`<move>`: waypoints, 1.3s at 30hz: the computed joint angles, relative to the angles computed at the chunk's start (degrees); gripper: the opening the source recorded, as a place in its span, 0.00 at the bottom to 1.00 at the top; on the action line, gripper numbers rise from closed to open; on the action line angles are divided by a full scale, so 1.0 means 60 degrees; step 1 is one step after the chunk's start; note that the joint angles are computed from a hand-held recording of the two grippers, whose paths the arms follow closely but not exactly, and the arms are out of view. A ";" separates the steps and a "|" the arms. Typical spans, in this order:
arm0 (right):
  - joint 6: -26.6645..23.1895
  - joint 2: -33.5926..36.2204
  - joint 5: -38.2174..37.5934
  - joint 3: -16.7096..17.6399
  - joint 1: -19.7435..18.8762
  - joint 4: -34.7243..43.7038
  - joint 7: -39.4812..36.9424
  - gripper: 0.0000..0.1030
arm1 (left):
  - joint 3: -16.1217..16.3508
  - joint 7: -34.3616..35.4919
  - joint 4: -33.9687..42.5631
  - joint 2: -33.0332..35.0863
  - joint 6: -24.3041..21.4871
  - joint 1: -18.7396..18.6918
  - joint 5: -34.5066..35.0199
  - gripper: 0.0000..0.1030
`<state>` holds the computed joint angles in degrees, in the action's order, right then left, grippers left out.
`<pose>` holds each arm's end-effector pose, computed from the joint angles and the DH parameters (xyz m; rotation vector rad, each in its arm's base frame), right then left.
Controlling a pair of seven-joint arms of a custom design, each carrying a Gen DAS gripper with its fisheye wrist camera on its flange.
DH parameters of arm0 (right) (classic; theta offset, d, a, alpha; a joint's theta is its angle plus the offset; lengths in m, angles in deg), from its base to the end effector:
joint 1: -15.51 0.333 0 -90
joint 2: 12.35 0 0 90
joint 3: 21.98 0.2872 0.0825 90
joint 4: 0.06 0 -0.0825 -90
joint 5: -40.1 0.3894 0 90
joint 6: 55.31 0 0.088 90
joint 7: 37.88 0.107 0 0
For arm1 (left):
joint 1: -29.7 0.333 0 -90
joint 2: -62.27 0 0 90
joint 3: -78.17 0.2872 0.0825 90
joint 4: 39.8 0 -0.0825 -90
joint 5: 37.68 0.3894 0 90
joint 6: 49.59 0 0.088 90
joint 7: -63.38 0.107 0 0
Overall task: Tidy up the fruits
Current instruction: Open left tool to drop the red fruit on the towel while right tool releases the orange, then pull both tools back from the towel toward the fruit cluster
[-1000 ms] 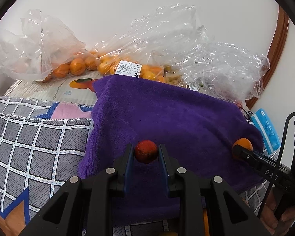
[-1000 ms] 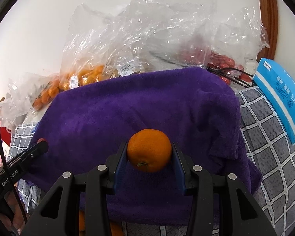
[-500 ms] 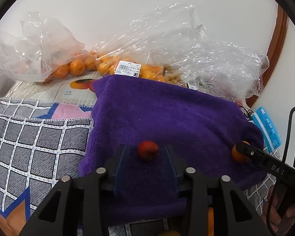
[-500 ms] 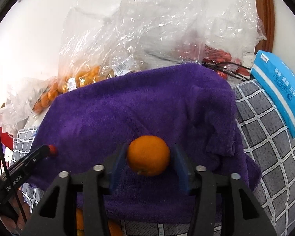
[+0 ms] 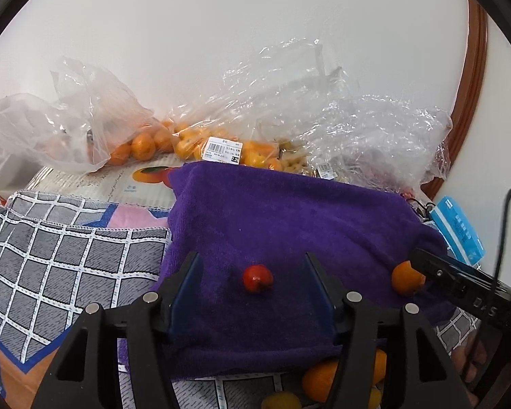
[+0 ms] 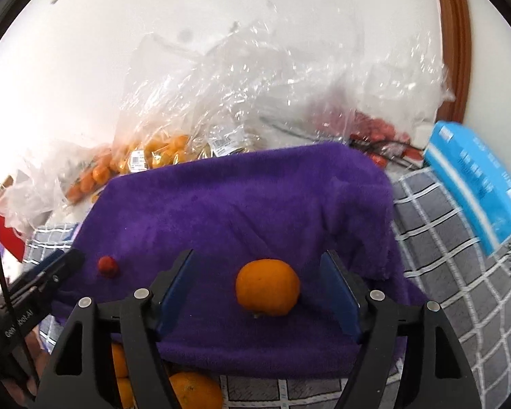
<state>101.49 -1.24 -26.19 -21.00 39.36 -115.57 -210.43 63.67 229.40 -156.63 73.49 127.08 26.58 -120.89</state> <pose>0.5426 0.2898 0.3661 -1.4465 1.9473 -0.6979 0.5861 -0.0966 0.3618 -1.6093 1.9324 -1.1035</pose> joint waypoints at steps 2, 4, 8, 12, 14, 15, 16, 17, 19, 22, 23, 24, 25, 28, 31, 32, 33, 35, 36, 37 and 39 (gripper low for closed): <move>0.0284 -0.0192 -0.0141 -0.0015 -0.0003 -0.0201 0.0374 0.71 | 0.0058 -0.0447 -0.0138 -0.0094 -0.0007 -0.0045 0.0469 0.56; 0.0152 -0.0513 -0.0634 -0.0004 0.0077 -0.0473 0.1181 0.71 | 0.0050 -0.0614 -0.0234 -0.0223 -0.0132 -0.0012 0.0625 0.56; -0.1168 -0.1004 -0.0053 0.0407 0.0094 -0.0823 0.1291 0.71 | 0.0199 -0.1295 -0.0639 -0.0769 -0.0708 -0.0012 0.1278 0.56; -0.0995 -0.1458 0.0666 0.0629 -0.0107 -0.1338 0.0831 0.71 | 0.0498 -0.2405 -0.1138 -0.1432 -0.1322 -0.0104 0.2349 0.56; -0.1065 -0.1668 0.0805 0.0772 -0.0118 -0.1563 0.0792 0.71 | 0.0637 -0.2422 -0.1375 -0.1716 -0.1633 -0.0137 0.2507 0.56; -0.1044 -0.1733 0.0801 0.0830 -0.0129 -0.1652 0.0806 0.71 | 0.0702 -0.2508 -0.1573 -0.1887 -0.1651 -0.0174 0.2624 0.56; -0.0979 -0.1790 0.0820 0.0884 -0.0137 -0.1745 0.0770 0.71 | 0.0764 -0.2608 -0.1789 -0.2041 -0.1621 -0.0217 0.2759 0.56; -0.0880 -0.1842 0.0844 0.0944 -0.0130 -0.1854 0.0714 0.71 | 0.0831 -0.2606 -0.1983 -0.2175 -0.1624 -0.0261 0.2816 0.56; -0.0868 -0.1909 0.0870 0.1044 -0.0110 -0.1985 0.0729 0.71 | 0.0985 -0.2547 -0.2334 -0.2389 -0.1670 -0.0331 0.2862 0.56; -0.0655 -0.1893 0.0919 0.1163 -0.0051 -0.2134 0.0755 0.71 | 0.1191 -0.2630 -0.2734 -0.2533 -0.1884 -0.0372 0.2956 0.56; -0.0628 -0.1819 0.0975 0.1198 -0.0015 -0.2120 0.0716 0.71 | 0.1254 -0.2604 -0.2799 -0.2533 -0.2018 -0.0364 0.3002 0.56; -0.0665 -0.1756 0.1086 0.1219 0.0023 -0.2090 0.0629 0.71 | 0.1296 -0.2629 -0.2934 -0.2559 -0.2063 -0.0342 0.3131 0.56; -0.0711 -0.1686 0.1261 0.1247 0.0078 -0.2075 0.0508 0.71 | 0.1295 -0.2682 -0.2994 -0.2541 -0.1980 -0.0352 0.3224 0.56; -0.0554 -0.1476 0.1310 0.1234 0.0208 -0.2084 0.0523 0.71 | 0.1369 -0.2451 -0.3213 -0.2543 -0.1858 -0.0346 0.3182 0.56; -0.0746 -0.1111 0.1663 0.1232 0.0386 -0.1888 0.0213 0.71 | 0.1438 -0.2665 -0.3204 -0.2403 -0.1990 -0.0238 0.3400 0.56; -0.0834 -0.0987 0.1745 0.1217 0.0460 -0.1793 0.0182 0.71 | 0.1482 -0.2658 -0.3177 -0.2362 -0.2190 -0.0177 0.3382 0.56; -0.0845 -0.0903 0.1729 0.1179 0.0526 -0.1721 0.0216 0.72 | 0.1495 -0.2675 -0.3165 -0.2339 -0.2311 -0.0128 0.3367 0.56; -0.1154 -0.0703 0.1458 0.1115 0.0716 -0.1484 0.0389 0.72 | 0.1502 -0.2716 -0.3133 -0.2274 -0.2429 -0.0036 0.3333 0.56; -0.1306 -0.0616 0.1429 0.1086 0.0783 -0.1375 0.0386 0.72 | 0.1483 -0.2720 -0.3111 -0.2228 -0.2405 -0.0010 0.3326 0.56; -0.1483 -0.0502 0.1443 0.1070 0.0852 -0.1250 0.0346 0.72 | 0.1455 -0.2707 -0.3106 -0.2197 -0.2353 0.0005 0.3297 0.56; -0.1736 -0.0334 0.1563 0.1031 0.0955 -0.1077 0.0203 0.70 | 0.1402 -0.2811 -0.3101 -0.2082 -0.2166 0.0032 0.3327 0.56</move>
